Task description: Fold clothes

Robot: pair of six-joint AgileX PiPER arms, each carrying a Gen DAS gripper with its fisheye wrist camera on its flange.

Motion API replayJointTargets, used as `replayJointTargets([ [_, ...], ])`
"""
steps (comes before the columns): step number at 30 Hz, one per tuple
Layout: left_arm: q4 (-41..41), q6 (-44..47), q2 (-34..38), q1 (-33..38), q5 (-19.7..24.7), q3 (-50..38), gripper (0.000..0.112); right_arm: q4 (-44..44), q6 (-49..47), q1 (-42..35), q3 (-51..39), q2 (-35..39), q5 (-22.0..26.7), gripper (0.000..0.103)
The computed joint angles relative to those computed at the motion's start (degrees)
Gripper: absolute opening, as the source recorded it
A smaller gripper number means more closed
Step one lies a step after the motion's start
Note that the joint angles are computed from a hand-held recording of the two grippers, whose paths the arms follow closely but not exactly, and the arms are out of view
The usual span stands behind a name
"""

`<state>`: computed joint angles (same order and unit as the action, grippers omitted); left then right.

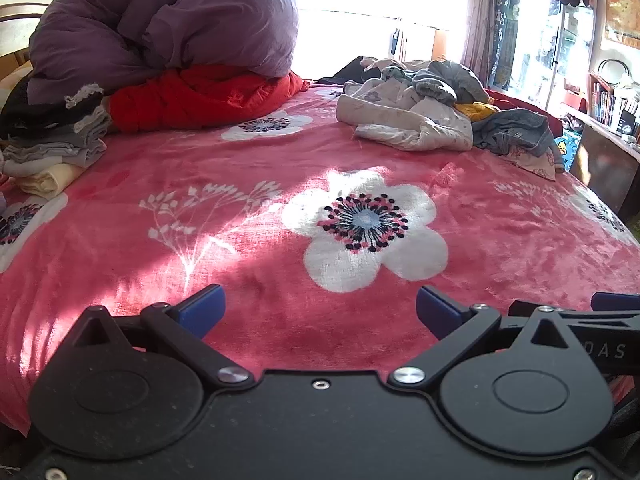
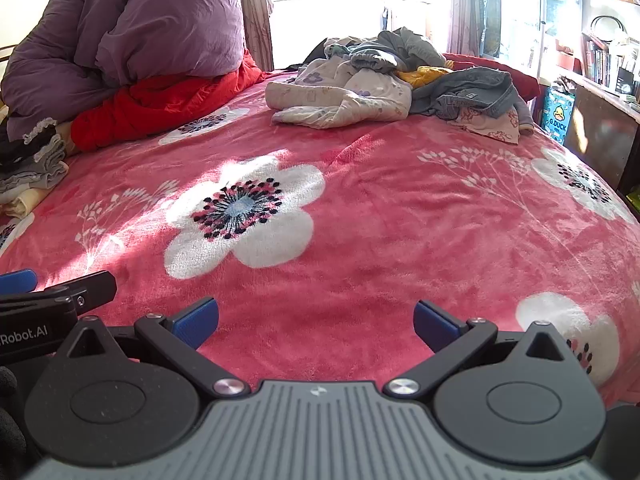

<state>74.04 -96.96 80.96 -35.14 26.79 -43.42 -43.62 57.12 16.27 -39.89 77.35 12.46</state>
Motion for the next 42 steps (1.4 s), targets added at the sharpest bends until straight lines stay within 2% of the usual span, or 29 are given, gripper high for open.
replayJointTargets([
  [6,-0.9,0.6,0.3,-0.2,0.1,0.0,0.103,0.7,-0.7,0.1,0.1,0.0,-0.2,0.103],
  [10,-1.6,1.1,0.2,-0.1,0.1,0.0,0.103,5.5,-5.5,-0.7,0.0,0.0,-0.7,0.103],
  [20,-4.4,3.8,0.3,-0.7,1.2,-1.0,0.103,9.7,-9.6,-1.1,0.2,-0.3,-0.5,0.103],
  [27,-12.8,11.6,-1.2,0.0,-0.2,-3.3,0.103,14.3,-14.2,-2.4,0.8,-2.7,-0.8,0.103],
  [32,-20.8,19.1,-1.8,0.0,-1.5,-6.4,0.103,15.0,-15.7,-4.2,0.1,-5.3,0.9,0.103],
  [38,-23.5,24.7,-2.1,-1.9,0.2,-10.1,0.103,18.9,-20.3,-7.2,-1.3,-8.6,3.0,0.103],
  [42,-24.1,27.2,-1.5,-2.1,0.0,-12.4,0.103,26.4,-28.0,-10.0,-2.7,-10.3,4.0,0.103],
])
